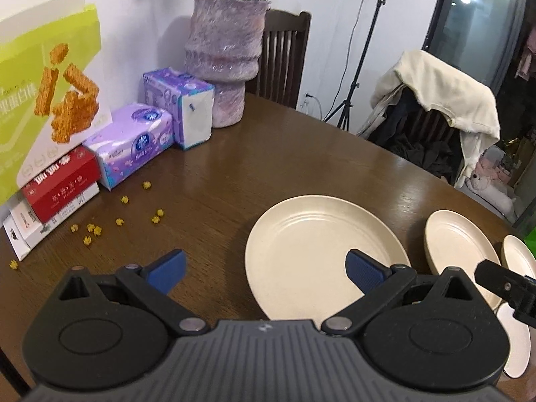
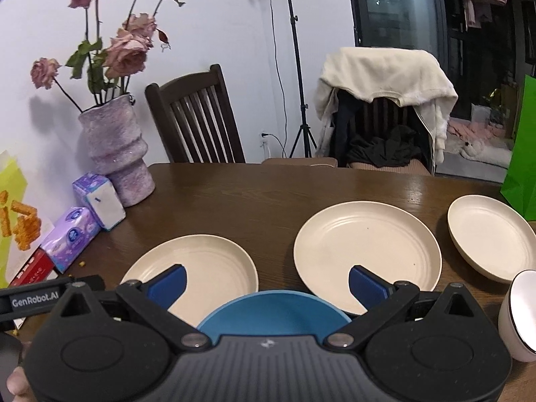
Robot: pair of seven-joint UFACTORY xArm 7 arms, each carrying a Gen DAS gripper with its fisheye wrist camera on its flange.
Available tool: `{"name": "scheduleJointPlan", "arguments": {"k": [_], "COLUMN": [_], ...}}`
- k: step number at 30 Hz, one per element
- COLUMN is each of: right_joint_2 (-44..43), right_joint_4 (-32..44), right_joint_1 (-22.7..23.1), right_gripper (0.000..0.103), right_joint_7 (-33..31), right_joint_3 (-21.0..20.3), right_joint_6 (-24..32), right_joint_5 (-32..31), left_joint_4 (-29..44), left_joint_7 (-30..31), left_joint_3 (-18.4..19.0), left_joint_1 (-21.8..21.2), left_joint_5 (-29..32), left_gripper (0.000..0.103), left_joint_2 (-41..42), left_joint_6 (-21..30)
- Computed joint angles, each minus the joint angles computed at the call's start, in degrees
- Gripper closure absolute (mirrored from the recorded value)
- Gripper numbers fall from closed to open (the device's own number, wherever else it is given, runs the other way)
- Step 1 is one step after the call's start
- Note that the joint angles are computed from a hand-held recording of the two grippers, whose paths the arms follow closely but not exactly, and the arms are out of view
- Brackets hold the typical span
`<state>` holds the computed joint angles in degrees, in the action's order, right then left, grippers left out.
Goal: Organize plates and bowls
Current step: 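Move both grippers toward the cream plate lying apart from the bowls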
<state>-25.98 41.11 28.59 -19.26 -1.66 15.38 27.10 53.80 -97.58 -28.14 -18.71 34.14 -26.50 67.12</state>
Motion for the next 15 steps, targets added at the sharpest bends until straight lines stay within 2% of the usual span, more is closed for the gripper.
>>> {"name": "scheduleJointPlan", "arguments": {"k": [8,15], "right_joint_2": [5.2,8.1], "right_joint_4": [3.4,5.0], "right_joint_1": [0.2,-2.2], "right_gripper": [0.000,0.000], "right_joint_7": [-2.6,-3.2], "right_joint_3": [-2.8,0.0], "right_joint_6": [1.4,1.1], "right_joint_5": [5.8,7.9], "left_joint_4": [-3.1,-6.4], "left_joint_7": [2.0,4.9], "left_joint_3": [2.5,4.1], "left_joint_1": [0.4,2.0], "left_joint_5": [-1.1,-3.1], "left_gripper": [0.000,0.000], "left_joint_2": [-0.9,-3.2], "left_joint_6": [-3.2,-6.1]}}
